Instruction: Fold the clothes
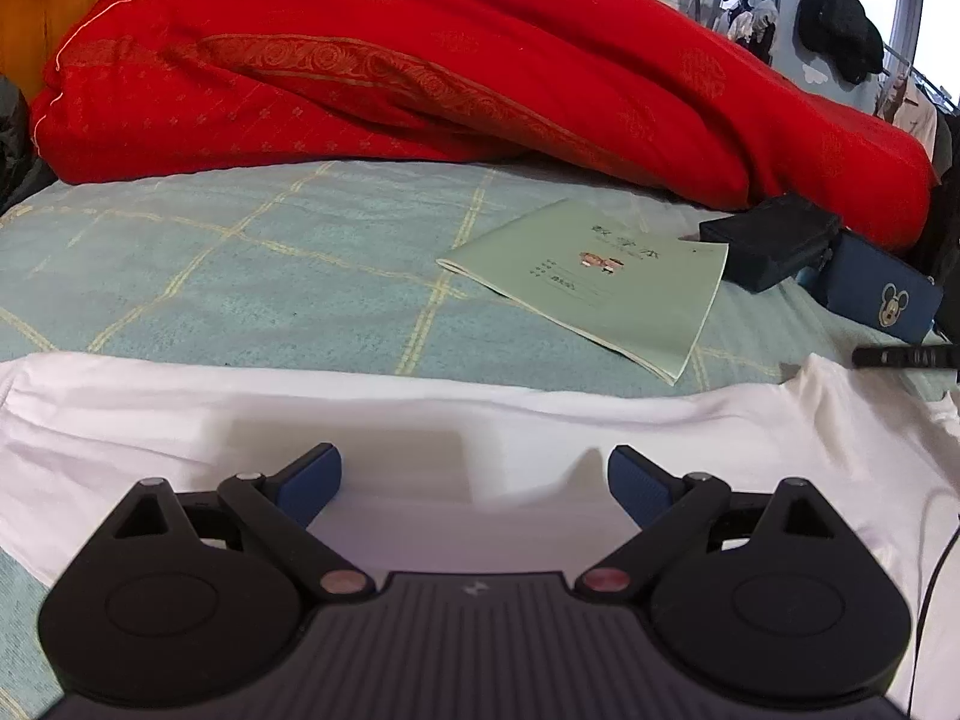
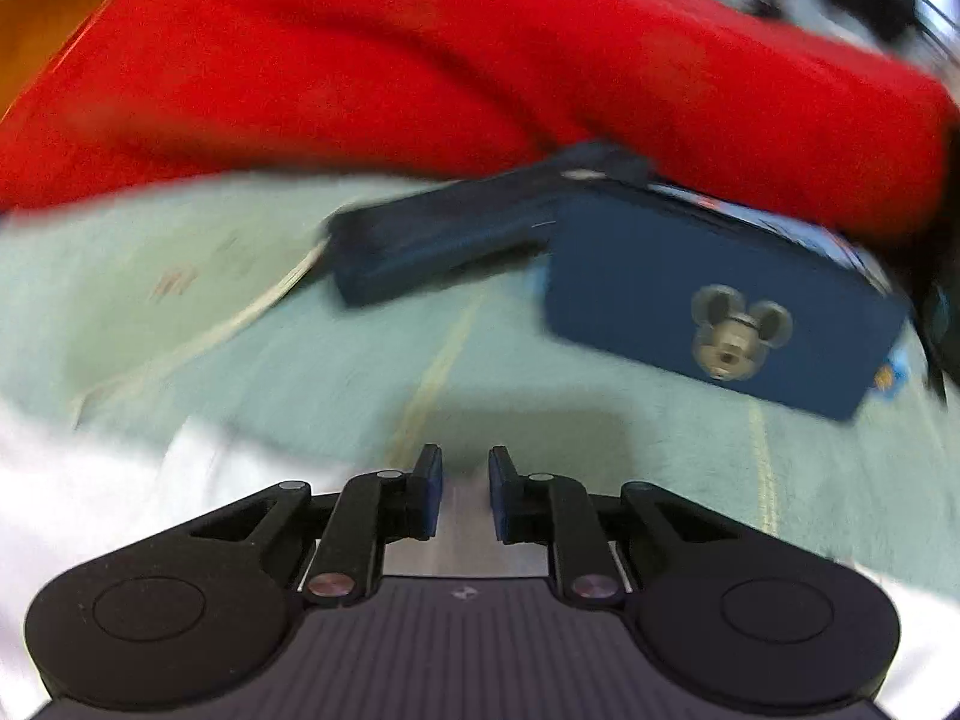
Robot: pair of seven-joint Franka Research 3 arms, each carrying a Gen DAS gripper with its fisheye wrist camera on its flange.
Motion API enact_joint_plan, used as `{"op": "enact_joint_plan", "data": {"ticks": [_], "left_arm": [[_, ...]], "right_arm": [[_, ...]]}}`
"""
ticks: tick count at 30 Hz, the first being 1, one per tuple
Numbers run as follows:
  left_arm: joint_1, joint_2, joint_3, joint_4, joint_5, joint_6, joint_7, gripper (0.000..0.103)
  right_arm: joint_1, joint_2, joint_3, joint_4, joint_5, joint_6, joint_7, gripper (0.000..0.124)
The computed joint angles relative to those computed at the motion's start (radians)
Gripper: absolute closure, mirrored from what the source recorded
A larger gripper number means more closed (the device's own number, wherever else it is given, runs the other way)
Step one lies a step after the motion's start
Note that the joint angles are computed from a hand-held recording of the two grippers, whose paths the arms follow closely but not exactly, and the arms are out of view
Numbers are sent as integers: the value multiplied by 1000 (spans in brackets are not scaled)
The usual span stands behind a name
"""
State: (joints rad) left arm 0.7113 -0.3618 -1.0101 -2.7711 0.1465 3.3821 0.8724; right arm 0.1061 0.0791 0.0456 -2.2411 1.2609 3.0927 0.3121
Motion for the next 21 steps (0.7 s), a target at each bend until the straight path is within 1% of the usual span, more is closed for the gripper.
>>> {"op": "enact_joint_plan", "data": {"ticks": [1,3,4,5,7,9,10,11,12,14,15,16,17,18,20,21], "left_arm": [[-2,1,2,-1,0,0,0,8],[-8,-5,7,-5,-2,5,0,8],[-8,-9,7,-7,-4,8,0,8],[-1,-18,-3,-8,-10,8,-1,8],[27,-52,-40,-8,-18,-3,-14,8],[60,-88,-77,-2,-8,-31,-42,8],[75,-104,-94,3,-1,-50,-58,8],[84,-113,-102,8,8,-67,-71,8],[89,-115,-105,14,21,-83,-81,8],[102,-117,-112,26,41,-125,-106,8],[118,-127,-126,32,49,-146,-124,7],[136,-143,-144,37,55,-166,-146,7],[155,-166,-163,41,60,-186,-172,7],[166,-184,-174,44,66,-203,-195,7],[171,-201,-174,45,80,-227,-229,7],[169,-201,-166,44,88,-230,-241,7]], "right_arm": [[-8,-10,-4,1,19,-27,5,101],[-21,-54,-19,-19,60,-109,-5,95],[-16,-83,-26,-41,58,-127,-6,87],[-7,-112,-30,-72,9,-128,30,73],[10,-174,-34,-139,-130,-137,137,63],[23,-224,-36,-197,-265,-186,230,62],[30,-233,-31,-215,-322,-192,274,61],[38,-235,-25,-230,-372,-189,317,60],[49,-222,-14,-238,-416,-165,358,58],[64,-167,11,-239,-520,-63,467,51],[70,-134,16,-229,-565,-4,520,47],[72,-97,16,-216,-650,53,609,43],[80,-64,-5,-201,-762,81,727,39],[79,-52,-15,-184,-805,68,791,39],[70,-55,-13,-160,-765,23,786,39],[69,-81,-9,-169,-727,4,739,39]]}}
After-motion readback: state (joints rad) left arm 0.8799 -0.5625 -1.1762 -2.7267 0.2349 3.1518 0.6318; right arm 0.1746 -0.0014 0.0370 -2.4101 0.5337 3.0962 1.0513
